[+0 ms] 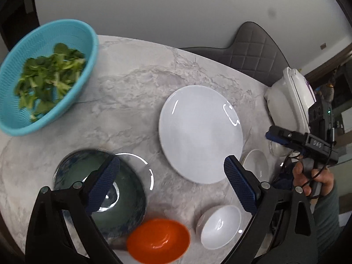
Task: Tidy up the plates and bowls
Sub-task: 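Move both tools toward the large white plate beside the patterned bowl, then close the left gripper on the plate rim while the right gripper grips the opposite rim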
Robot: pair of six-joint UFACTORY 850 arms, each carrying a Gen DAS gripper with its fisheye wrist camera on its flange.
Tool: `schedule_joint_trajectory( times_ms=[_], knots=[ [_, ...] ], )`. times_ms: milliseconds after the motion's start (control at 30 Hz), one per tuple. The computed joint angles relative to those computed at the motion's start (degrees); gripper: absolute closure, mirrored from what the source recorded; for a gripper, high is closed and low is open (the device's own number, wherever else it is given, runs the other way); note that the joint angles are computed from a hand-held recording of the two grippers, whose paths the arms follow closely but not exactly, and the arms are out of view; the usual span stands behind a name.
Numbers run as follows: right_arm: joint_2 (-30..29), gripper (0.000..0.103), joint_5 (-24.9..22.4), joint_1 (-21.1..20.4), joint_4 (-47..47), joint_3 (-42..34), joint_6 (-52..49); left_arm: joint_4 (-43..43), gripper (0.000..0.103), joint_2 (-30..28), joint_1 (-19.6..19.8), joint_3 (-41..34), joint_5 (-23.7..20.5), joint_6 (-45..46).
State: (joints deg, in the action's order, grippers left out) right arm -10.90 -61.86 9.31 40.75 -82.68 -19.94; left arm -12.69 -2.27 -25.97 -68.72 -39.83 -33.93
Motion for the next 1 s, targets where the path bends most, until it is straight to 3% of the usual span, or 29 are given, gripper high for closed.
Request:
schedule_joint_trajectory(
  times_ms=[67,100,167,267,600,733,867,1000],
  knots=[
    [-4.71,0.024,-3.3,-0.07,-1.48,-3.78,2.44,-6.78,0.025,-4.67,3.06,-2.27,-0.52,6.31],
    [-6.57,0.027,-4.89,-0.35,-1.3,-5.0,3.07,-8.53,0.025,-7.05,4.06,-3.87,-1.97,8.69],
    [-9.33,0.039,-6.59,-0.78,-2.24,-6.45,5.63,-6.92,0.028,-10.94,4.79,-6.83,-4.69,10.06],
    [-11.14,0.039,-7.3,-1.8,-2.73,-6.56,8.18,-4.69,0.032,-16.11,5.2,-10.69,-8.73,9.42],
    [-13.3,0.039,-8.2,-3.87,-0.73,-6.51,6.93,-12.69,0.034,-19.9,6.27,-10.31,-7.36,17.3],
    [-14.43,0.04,-8.72,-3.52,-0.24,-7.04,6.43,-16.09,0.045,-21.42,6.49,-10.95,-7.42,20.41],
    [-14.86,0.047,-9.58,-3.11,-0.59,-7.15,6.27,-19.68,0.058,-23.05,6.59,-11.84,-7.79,24.29],
    [-15.4,0.051,-10.22,-3.07,-0.02,-7.65,5.85,-22.95,0.058,-22.89,6.99,-11.14,-6.7,27.43]
  ],
)
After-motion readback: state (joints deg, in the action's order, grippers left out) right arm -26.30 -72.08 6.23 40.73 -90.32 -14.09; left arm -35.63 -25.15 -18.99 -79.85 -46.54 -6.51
